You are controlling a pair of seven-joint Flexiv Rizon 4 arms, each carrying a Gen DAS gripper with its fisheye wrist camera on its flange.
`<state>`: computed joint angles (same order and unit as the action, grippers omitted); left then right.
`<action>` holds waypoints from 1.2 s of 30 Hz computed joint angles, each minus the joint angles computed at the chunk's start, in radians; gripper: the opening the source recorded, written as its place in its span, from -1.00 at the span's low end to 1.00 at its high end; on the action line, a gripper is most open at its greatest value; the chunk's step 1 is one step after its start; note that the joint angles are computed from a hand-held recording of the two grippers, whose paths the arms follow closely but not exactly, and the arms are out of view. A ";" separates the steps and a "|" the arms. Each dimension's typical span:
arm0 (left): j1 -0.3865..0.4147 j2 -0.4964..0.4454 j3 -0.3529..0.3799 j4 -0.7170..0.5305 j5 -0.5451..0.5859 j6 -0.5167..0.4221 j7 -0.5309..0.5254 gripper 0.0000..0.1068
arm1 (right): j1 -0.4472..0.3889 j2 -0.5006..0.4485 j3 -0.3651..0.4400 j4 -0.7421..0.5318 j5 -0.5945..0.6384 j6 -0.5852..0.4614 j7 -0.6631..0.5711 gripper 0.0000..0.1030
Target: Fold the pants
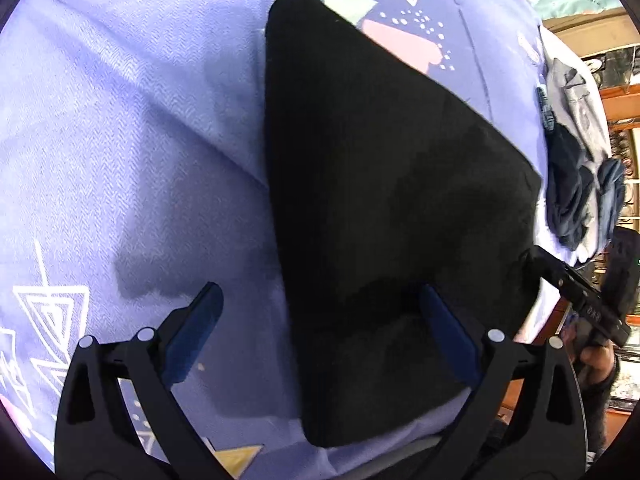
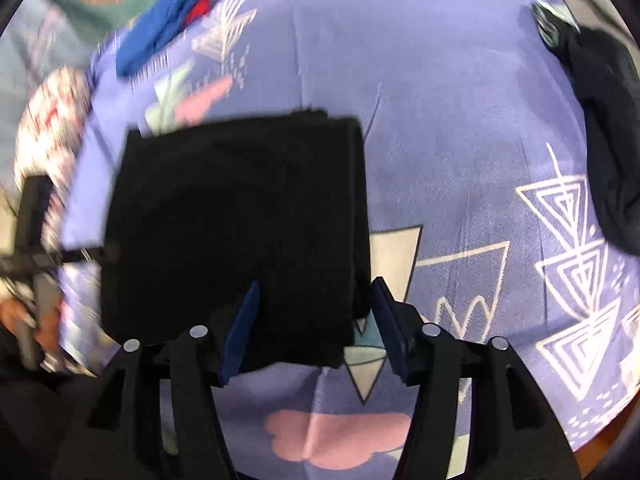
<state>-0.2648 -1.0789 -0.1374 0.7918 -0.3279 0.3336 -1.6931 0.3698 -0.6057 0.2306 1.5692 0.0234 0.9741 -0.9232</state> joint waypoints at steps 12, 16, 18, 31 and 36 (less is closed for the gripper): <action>0.011 -0.048 -0.053 -0.013 -0.095 -0.038 0.026 0.82 | -0.043 -0.072 0.040 -0.034 0.123 0.122 0.004 0.41; 0.007 -0.084 -0.054 -0.072 -0.106 -0.060 0.009 0.82 | -0.024 -0.092 0.022 -0.047 0.079 0.144 0.012 0.45; 0.014 -0.095 -0.064 -0.078 -0.125 -0.053 -0.005 0.82 | -0.037 -0.095 0.034 -0.053 0.083 0.153 0.004 0.45; 0.010 -0.075 -0.061 -0.057 -0.108 -0.055 0.091 0.72 | -0.125 -0.143 0.168 -0.117 0.245 0.152 -0.195 0.38; 0.040 -0.078 -0.092 -0.020 -0.171 -0.028 0.068 0.74 | -0.112 -0.134 0.140 -0.122 0.244 0.124 -0.208 0.35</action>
